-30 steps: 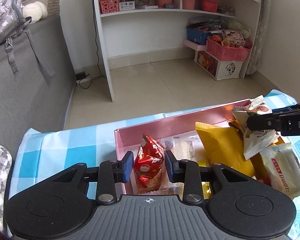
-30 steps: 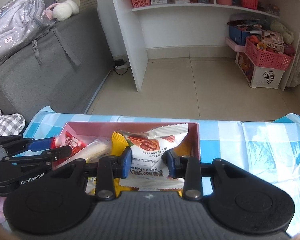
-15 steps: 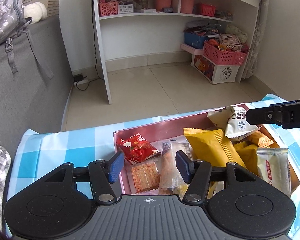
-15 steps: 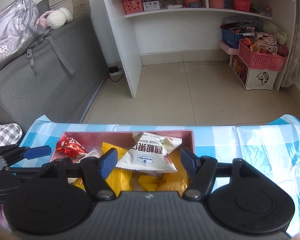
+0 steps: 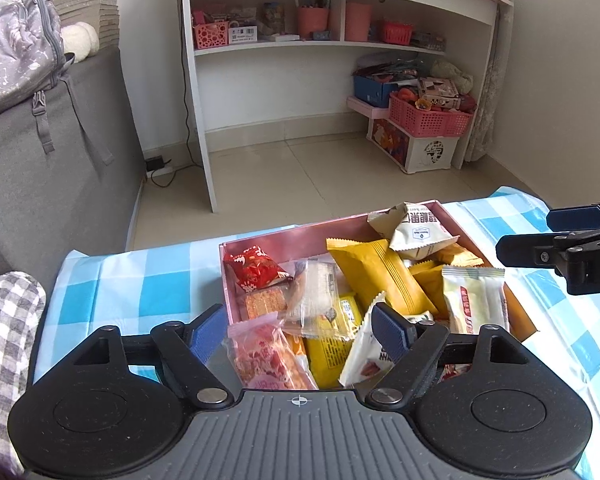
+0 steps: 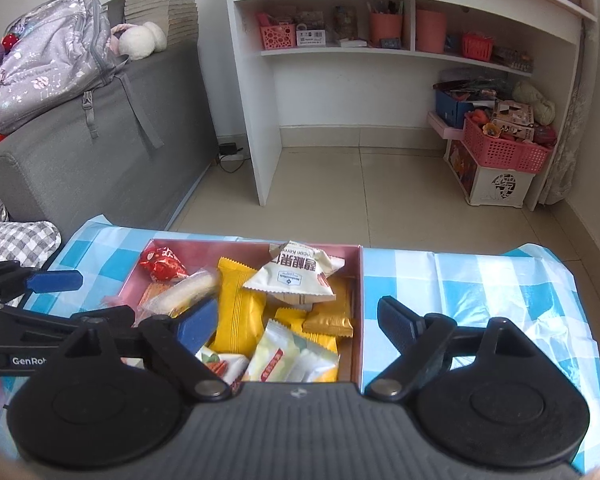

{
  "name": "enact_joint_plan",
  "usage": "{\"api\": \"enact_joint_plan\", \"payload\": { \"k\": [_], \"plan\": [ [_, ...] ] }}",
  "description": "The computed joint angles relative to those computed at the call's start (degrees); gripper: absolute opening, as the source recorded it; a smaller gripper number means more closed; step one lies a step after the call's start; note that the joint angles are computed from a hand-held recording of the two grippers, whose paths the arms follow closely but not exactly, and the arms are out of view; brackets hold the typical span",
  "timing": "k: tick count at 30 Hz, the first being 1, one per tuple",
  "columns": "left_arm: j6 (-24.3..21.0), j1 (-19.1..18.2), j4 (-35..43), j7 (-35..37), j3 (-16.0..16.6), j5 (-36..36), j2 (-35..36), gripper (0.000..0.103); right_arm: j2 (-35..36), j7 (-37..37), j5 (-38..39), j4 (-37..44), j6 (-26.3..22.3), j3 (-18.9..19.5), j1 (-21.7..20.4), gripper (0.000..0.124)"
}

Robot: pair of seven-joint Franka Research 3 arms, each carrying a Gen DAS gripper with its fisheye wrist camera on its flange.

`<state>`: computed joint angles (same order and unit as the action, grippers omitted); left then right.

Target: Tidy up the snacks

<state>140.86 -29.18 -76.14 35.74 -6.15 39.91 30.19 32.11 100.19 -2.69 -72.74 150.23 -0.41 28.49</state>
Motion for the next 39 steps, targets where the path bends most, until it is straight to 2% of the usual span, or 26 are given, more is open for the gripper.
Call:
{"api": "enact_joint_plan", "payload": {
  "k": [9, 12, 19, 29, 34, 39],
  "plan": [
    [0.77, -1.24, -11.45, -5.55, -1.64, 4.5, -8.07, 0.091, -10.46, 4.02, -4.49, -17.14, 8.81, -1.41, 1.74, 0.093],
    [-0.45, -1.75, -13.74, -6.67, -2.66, 6.24, -9.69, 0.092, -13.32, 6.12, -8.1, -21.49, 10.37, -2.13, 2.77, 0.094],
    [-1.84, -2.2, -18.42, -8.92, -4.98, 8.39, -12.86, 0.094, -18.57, 9.15, -13.21, -29.54, 14.08, -1.11, 2.55, 0.097],
    [-2.83, -2.26, -24.53, -17.79, -6.68, 12.38, -16.51, 0.1, -21.21, 18.98, -25.03, -34.61, 16.62, -1.81, 3.39, 0.099],
    [-3.48, -1.59, -24.91, -18.9, -7.4, 11.84, -16.61, 0.101, -21.17, 21.79, -30.01, -34.82, 15.0, -1.52, 3.38, 0.1],
    [-6.04, -2.03, -23.29, -19.56, -7.54, 11.8, -15.63, 0.101, -20.44, 22.78, -33.42, -33.77, 13.13, -0.89, 3.37, 0.1]
  ]
}}
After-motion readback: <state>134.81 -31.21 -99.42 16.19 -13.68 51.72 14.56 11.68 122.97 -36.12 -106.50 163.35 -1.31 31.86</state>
